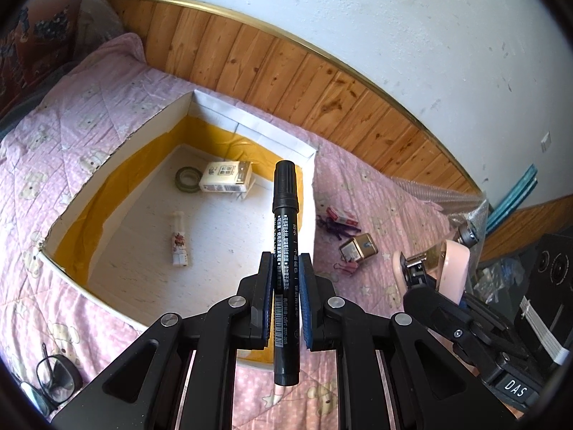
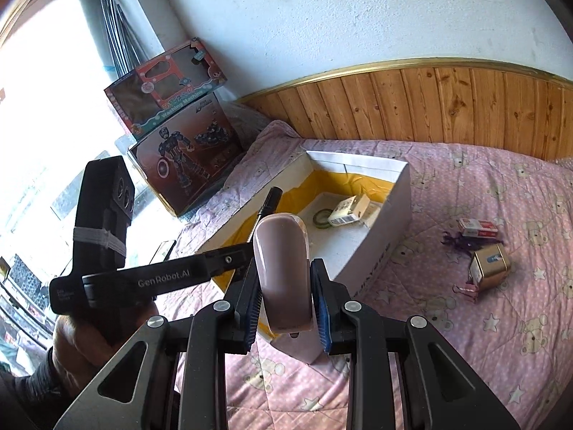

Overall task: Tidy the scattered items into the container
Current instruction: 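Carry the marker over the white box with the left gripper while the right gripper carries the stapler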

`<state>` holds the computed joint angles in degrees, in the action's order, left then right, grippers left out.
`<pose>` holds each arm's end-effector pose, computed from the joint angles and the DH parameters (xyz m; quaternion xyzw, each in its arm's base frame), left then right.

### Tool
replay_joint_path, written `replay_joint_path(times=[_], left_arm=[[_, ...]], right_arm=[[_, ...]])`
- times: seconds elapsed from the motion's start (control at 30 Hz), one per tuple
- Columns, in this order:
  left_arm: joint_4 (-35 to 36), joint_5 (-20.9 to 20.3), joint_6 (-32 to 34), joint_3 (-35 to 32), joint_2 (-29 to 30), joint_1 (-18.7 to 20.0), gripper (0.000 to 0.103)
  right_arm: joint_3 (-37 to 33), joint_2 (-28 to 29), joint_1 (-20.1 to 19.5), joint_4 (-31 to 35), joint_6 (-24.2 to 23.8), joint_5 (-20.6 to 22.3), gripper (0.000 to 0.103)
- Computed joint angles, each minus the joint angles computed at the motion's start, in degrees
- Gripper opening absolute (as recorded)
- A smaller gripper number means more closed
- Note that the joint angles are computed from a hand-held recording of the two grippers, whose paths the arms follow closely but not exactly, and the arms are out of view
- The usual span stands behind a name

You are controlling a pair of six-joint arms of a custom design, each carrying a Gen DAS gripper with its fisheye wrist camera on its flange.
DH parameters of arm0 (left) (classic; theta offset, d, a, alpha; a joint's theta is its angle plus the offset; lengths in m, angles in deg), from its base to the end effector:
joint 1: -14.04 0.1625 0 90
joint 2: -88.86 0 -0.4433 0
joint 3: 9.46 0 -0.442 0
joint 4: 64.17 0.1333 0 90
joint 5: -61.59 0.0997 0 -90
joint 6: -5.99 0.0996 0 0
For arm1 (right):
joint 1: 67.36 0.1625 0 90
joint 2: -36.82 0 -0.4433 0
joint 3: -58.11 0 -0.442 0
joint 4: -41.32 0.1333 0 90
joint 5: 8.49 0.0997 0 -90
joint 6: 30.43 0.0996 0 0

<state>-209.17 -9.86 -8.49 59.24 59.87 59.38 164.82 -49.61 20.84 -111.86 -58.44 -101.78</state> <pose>-0.4793 -0.7197 0.0302 0.2339 0.9500 -0.1930 0.0741 0.1092 -0.5866 0.4468 0.2007 -0.9085 0.3464 0.1198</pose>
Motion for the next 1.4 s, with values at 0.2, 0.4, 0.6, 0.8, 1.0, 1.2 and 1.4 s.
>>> replay_joint_path(times=[0.2,0.4,0.6,0.8,1.0,1.2,1.4], left_arm=[[0.38,-0.34,-1.25,-1.00,0.39,0.63,0.013],[2.05,-0.56,-3.35,-2.63,1.45,1.22,0.013],[3.56,-0.31,-5.20,-4.13,2.50,1.67,0.013],[4.56,-0.20,-5.80,-5.26,3.41,1.78,0.013],[6.17,0.44,-7.08,-6.84,4.58,2.05,0.014],[7.67,0.85,-8.47,-8.10,5.53,2.39,0.014],[8.87,0.89,-9.52,-9.37,6.40,2.70,0.014]], right_arm=[[-2.74,2.79,1.44,0.79,0.28,-2.58,0.028],[-5.91,5.45,2.32,2.73,1.78,-4.98,0.028],[-8.74,8.27,2.70,3.57,2.70,-6.94,0.028],[-10.93,10.58,2.97,4.49,2.63,-9.21,0.028],[-13.15,12.93,3.32,5.95,1.97,-12.16,0.028],[-14.90,14.94,3.67,6.47,0.80,-14.93,0.028],[-17.17,17.06,3.84,7.70,-0.02,-17.36,0.028]])
